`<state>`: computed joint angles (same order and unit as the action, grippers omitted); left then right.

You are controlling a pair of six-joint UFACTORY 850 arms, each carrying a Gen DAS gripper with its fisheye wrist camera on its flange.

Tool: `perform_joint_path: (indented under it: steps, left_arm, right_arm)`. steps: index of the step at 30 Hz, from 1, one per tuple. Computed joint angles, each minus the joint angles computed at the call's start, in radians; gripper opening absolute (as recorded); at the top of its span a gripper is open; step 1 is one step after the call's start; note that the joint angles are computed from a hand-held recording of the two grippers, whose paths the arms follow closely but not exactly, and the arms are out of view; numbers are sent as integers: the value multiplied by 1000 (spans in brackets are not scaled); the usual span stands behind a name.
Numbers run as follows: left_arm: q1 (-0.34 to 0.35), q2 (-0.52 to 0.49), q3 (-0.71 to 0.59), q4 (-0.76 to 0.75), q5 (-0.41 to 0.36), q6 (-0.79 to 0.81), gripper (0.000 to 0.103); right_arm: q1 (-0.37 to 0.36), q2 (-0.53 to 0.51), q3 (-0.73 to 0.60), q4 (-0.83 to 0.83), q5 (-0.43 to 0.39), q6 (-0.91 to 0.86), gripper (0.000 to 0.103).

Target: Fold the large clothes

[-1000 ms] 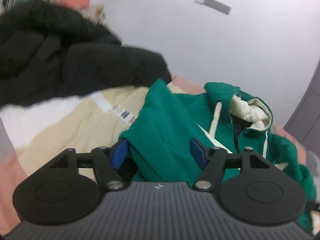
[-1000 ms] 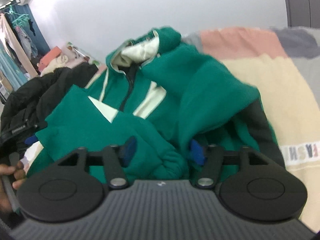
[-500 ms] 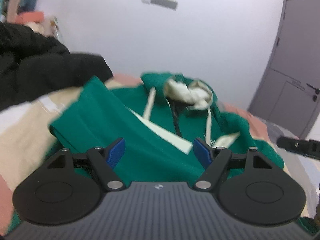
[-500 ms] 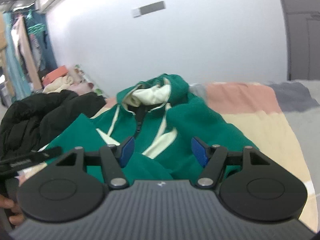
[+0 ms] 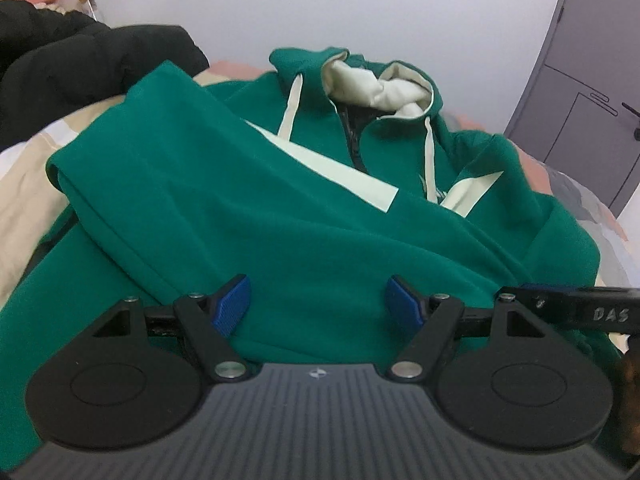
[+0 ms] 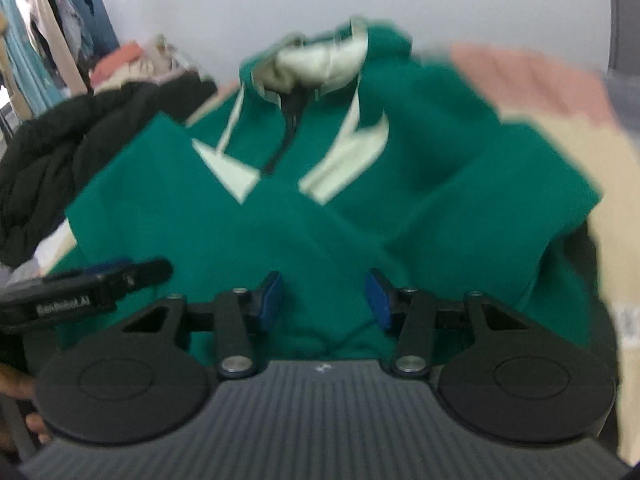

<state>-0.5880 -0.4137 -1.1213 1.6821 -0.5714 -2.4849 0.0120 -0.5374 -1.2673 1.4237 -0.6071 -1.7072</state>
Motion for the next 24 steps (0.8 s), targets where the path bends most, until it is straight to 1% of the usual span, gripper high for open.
perform_joint_path:
  steps: [4, 6, 8, 10, 11, 12, 14, 15, 17, 19, 21, 22, 23, 24]
  left_arm:
    - [0, 1, -1, -16, 4, 19, 79]
    - [-3, 10, 10, 14, -8, -16, 79]
    - [-11, 22, 16, 24, -49, -47, 79]
    - [-21, 53, 45, 103, -99, -138, 79]
    - [-26, 68, 59, 143, -130, -183, 79]
    - [-27, 80, 67, 169, -145, -211, 79]
    - [-23, 93, 67, 193, -148, -221, 79]
    - [-20, 92, 54, 175, -143, -197, 79]
    - [-2, 93, 28, 168, -106, -163, 79]
    - [18, 91, -3, 156, -76, -122, 79]
    - [51, 83, -44, 146, -26, -78, 79]
    - [75, 70, -77, 137, 15, -60, 79]
    - [101, 55, -109, 140, 56, -48, 79]
    - [125, 38, -143, 134, 86, -25, 79]
  right_arm:
    - [17, 1, 12, 16, 35, -48, 48]
    - [19, 2, 15, 35, 35, -51, 48]
    - [9, 6, 17, 46, 15, -41, 48]
    - [-4, 18, 21, 59, -9, -25, 50]
    - [-16, 24, 22, 66, -39, -15, 50]
    - [-20, 28, 18, 74, -57, -10, 50]
    - [-27, 46, 18, 100, -72, -25, 51]
    - [-30, 51, 10, 107, -83, -21, 56]
    - [-36, 47, -22, 107, -113, 13, 63]
    - [-37, 35, -68, 113, -135, 28, 65]
    - [-34, 12, -122, 134, -146, 35, 80]
    - [-32, -7, -159, 136, -151, 55, 81]
    - [-27, -37, -214, 116, -153, 97, 80]
    - [-17, -74, -279, 88, -140, 153, 80]
